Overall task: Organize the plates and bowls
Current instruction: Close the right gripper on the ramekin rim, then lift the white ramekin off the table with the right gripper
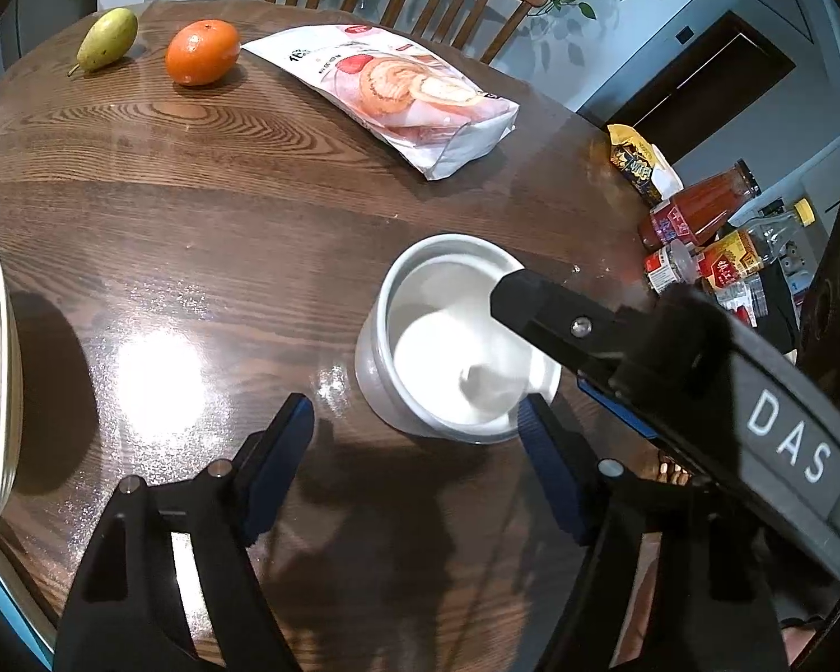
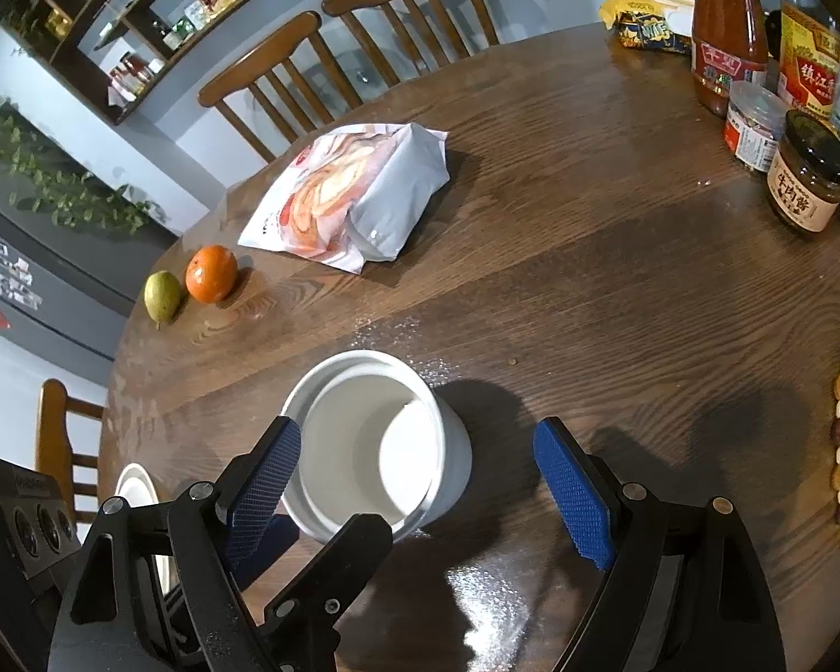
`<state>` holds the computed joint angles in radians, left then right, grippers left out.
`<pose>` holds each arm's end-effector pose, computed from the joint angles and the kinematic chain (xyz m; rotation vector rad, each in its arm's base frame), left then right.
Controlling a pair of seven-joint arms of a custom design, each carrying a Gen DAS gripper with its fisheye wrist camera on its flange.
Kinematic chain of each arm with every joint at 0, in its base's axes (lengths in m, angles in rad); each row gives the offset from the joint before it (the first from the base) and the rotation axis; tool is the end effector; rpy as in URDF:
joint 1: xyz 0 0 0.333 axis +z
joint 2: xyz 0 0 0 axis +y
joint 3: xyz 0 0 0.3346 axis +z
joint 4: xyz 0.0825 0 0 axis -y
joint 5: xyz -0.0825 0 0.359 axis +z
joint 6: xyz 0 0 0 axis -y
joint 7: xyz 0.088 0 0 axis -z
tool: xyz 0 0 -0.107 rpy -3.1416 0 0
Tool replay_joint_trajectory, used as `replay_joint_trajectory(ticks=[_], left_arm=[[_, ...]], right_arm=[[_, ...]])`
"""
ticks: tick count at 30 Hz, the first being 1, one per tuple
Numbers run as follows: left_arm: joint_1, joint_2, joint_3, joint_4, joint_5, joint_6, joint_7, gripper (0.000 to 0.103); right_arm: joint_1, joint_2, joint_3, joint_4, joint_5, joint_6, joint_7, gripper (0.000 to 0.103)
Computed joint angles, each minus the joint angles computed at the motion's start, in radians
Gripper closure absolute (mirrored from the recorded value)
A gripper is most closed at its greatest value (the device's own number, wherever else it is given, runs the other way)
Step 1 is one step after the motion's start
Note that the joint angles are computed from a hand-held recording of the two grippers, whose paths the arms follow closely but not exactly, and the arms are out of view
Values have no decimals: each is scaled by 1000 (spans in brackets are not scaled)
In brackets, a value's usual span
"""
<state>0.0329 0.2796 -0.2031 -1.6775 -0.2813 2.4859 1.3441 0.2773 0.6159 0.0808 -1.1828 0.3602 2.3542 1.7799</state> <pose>0.6573 -0.0955 0.5281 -2.3345 1.8009 -0.9008 0.7170 0.2524 0.5153 -1.7022 1.8120 0.0664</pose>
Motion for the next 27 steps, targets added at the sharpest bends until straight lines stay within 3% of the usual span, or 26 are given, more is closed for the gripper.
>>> replay_joint_trajectory(ticks=[12,22,27], left_arm=[[13,-2,-16,-9,-62,16,44,37],[13,-1,-19,-13,-97,24,73,38],[14,1,-22,-13,-111,25,83,38]], right_arm=[[3,-6,0,-9,-1,15,-4,20],[11,-24,-12,-43,-19,63,10,38],[17,-2,-16,-6,-44,28,21,46]])
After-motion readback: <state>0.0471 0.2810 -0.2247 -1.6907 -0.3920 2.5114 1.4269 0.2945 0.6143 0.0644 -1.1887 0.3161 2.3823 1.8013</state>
